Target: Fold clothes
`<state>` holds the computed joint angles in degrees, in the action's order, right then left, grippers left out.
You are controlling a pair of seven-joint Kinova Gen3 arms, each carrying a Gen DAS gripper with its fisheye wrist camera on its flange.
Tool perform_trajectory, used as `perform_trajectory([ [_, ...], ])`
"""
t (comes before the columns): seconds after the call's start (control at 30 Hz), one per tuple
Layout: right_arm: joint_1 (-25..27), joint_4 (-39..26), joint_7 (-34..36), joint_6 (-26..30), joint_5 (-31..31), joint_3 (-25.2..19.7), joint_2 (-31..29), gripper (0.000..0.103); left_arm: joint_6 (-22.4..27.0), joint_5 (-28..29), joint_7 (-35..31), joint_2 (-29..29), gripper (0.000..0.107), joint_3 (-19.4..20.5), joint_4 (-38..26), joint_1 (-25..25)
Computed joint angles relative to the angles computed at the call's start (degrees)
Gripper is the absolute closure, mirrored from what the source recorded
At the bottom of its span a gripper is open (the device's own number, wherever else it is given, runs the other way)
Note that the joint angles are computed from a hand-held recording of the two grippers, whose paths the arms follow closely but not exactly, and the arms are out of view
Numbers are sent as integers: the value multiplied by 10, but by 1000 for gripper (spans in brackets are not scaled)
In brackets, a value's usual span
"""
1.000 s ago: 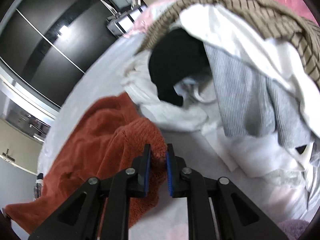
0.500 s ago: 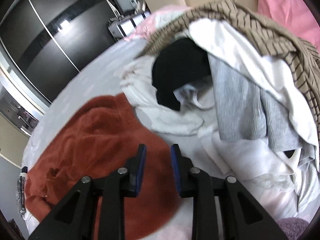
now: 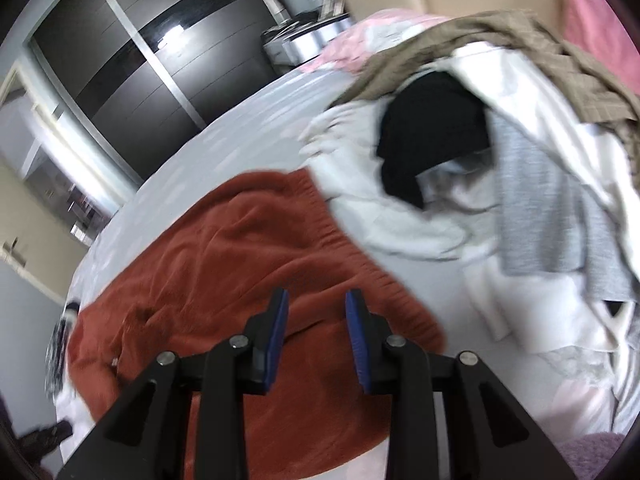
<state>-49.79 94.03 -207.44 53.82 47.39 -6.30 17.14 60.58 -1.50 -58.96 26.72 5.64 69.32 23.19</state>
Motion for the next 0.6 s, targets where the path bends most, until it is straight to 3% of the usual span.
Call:
perform_trajectory([
  [0.23, 15, -22, 92, -43, -50, 0, 18, 74, 34, 66, 17, 80, 61, 10, -20, -30],
  [0.3, 15, -23, 99, -49, -59, 4, 19, 74, 16, 93, 2, 84, 59, 23, -13, -42],
  [0.33, 17, -22, 104, -54, -66, 6, 20, 74, 10, 98, -2, 84, 50, 25, -11, -41],
  [0.47, 22, -25, 123, -69, -91, 12, 23, 74, -18, 106, -23, 78, 49, 30, -1, -33],
  [0.6, 18, -31, 142, -69, -100, 16, 26, 74, -79, 159, -66, 62, 49, 55, 37, -58],
])
